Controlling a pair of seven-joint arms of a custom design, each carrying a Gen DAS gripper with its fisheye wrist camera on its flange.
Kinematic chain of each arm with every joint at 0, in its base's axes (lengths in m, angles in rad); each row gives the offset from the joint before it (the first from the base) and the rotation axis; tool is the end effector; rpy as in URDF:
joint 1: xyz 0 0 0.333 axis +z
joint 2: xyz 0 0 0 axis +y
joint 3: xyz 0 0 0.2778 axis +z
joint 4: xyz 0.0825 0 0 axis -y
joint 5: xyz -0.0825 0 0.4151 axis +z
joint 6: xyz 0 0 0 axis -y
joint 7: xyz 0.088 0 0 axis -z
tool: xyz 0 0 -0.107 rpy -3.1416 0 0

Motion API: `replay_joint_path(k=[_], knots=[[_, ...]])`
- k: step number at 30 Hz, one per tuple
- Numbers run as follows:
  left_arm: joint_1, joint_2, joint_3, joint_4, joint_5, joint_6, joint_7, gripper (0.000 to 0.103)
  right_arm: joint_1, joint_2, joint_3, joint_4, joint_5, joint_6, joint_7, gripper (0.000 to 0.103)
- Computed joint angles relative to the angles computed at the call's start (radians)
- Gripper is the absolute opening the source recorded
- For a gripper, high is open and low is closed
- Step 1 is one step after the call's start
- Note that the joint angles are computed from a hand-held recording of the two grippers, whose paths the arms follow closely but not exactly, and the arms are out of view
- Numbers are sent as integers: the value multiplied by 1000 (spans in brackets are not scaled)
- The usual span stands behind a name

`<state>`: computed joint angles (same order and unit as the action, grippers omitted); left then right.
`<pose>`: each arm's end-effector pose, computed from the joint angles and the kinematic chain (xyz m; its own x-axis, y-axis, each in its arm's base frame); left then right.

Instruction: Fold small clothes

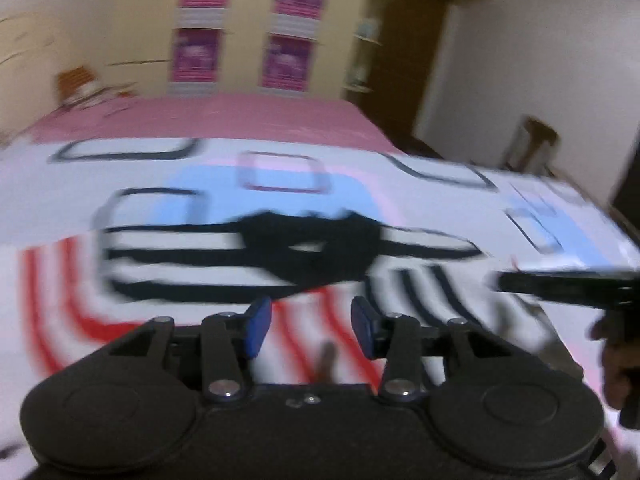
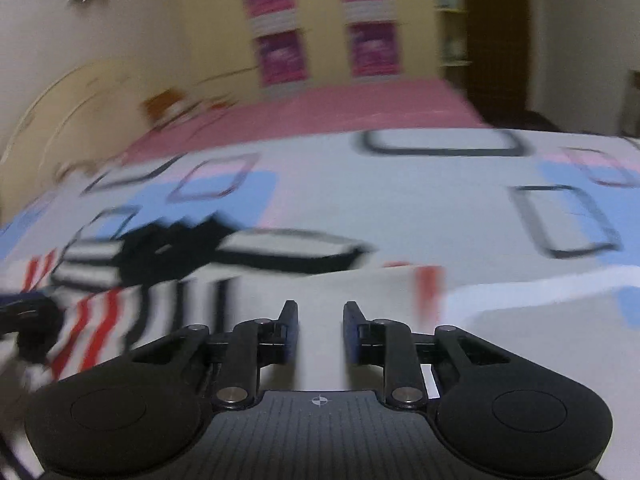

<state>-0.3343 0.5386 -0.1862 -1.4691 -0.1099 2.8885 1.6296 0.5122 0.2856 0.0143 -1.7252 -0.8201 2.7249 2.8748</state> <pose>0.6782 -0.3477 0.4325 -0.4618 -0.8744 0.1488 -0.6117 0.1925 -0.7673 0.5917 0.3744 0.4404 -0.0425 -0.9774 -0.2070 -0.6472 0.1848 -0.7396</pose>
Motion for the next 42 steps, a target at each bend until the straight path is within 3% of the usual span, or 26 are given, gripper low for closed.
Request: replay_joint_path(k=[3,5,8,9,11,15,19,25,28,30,32,34,42], knots=[[-94,110,76,156,87,-98,-98,44,3,81,21,92,41,-1,-109,26],[-131,134,129,184,152,-119,-173,44,14,92,14,101,60,-23,-155,26],[-142,97,181,125,246,-107,-252,47,53,52,-58,63,-30,-142,-12,17],[-111,79,157,93,233,-91,-235,47,51,37,-71,43,-20,-171,16,17],[-53,59,102,56,205,-70,-178,47,-14,8,-42,-15,6,-94,24,16],[-78,51,118,72,242,-91,-201,46,-27,13,-8,17,36,-151,-58,17],[-44,-41,55,-59,224,-26,-115,47,-31,-78,34,-71,92,-157,-71,17],[-40,-71,54,-107,197,-60,-96,48,0,-144,79,-133,47,-271,2,17],[-39,-139,60,-199,199,8,-108,48,15,-201,100,-171,-35,-283,91,17],[-38,-161,65,-232,199,3,-123,50,18,-220,123,-195,-27,-278,112,17],[-29,-161,62,-252,200,-6,-121,53,18,-198,139,-190,24,-283,69,17],[-9,-165,44,-272,180,29,-93,55,37,-176,143,-182,-28,-316,93,17],[7,-165,27,-269,143,24,-47,56,64,-131,134,-112,-25,-389,78,17]])
